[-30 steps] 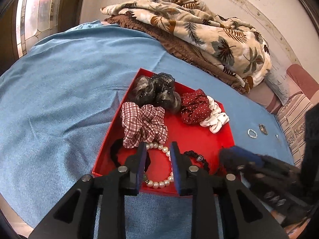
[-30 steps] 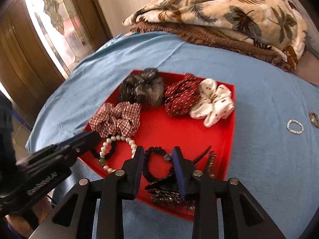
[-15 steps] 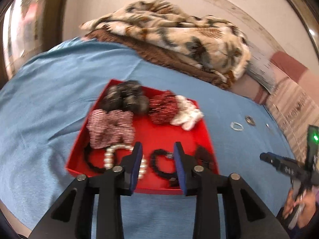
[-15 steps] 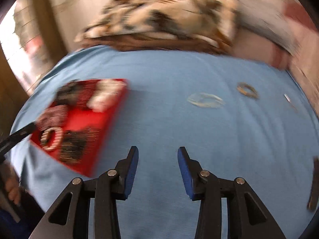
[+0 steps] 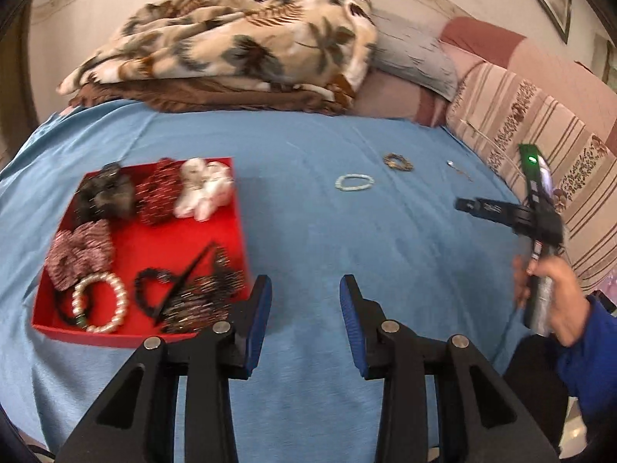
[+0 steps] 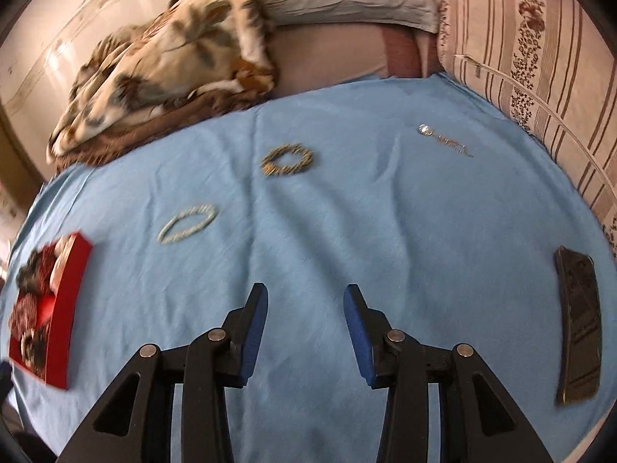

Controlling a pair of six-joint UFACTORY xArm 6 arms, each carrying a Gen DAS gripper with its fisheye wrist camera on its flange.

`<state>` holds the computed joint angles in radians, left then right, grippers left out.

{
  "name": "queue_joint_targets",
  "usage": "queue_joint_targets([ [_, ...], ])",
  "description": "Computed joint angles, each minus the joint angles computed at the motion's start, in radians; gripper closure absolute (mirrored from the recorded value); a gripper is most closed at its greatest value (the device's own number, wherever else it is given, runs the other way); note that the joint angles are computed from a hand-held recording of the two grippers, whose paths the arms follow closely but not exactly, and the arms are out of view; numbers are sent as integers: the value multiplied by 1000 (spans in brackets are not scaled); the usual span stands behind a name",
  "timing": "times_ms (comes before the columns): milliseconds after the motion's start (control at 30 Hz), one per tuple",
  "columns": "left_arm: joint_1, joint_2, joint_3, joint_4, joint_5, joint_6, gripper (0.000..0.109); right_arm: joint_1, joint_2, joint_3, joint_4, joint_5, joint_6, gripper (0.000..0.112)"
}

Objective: Organize jewelry
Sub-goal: 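Grasp the small pearl bracelet with the left tool while the right tool grasps the gold beaded bracelet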

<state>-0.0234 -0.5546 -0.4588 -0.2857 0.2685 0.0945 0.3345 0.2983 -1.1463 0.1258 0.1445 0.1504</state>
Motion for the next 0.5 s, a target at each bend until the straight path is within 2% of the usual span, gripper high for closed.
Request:
queue_joint_targets([
  [100,-45,97,-95,35,18,-75,73,-6,90,-124,144,30,-138,68],
  [233,-83,266,-243,128,14,-211,73,-13,224,-325,201,99,-211,68],
  [333,-99,417,-374,217,10,-311,73,-20,321,-467,190,145,-203,68],
  [433,-97,576,-523,228,33,-331,73,-30,449,-660,153,210,-167,68],
  [500,-89,674,-616,250,47,-368,78,-39,526,-775,142,253,-156,68],
])
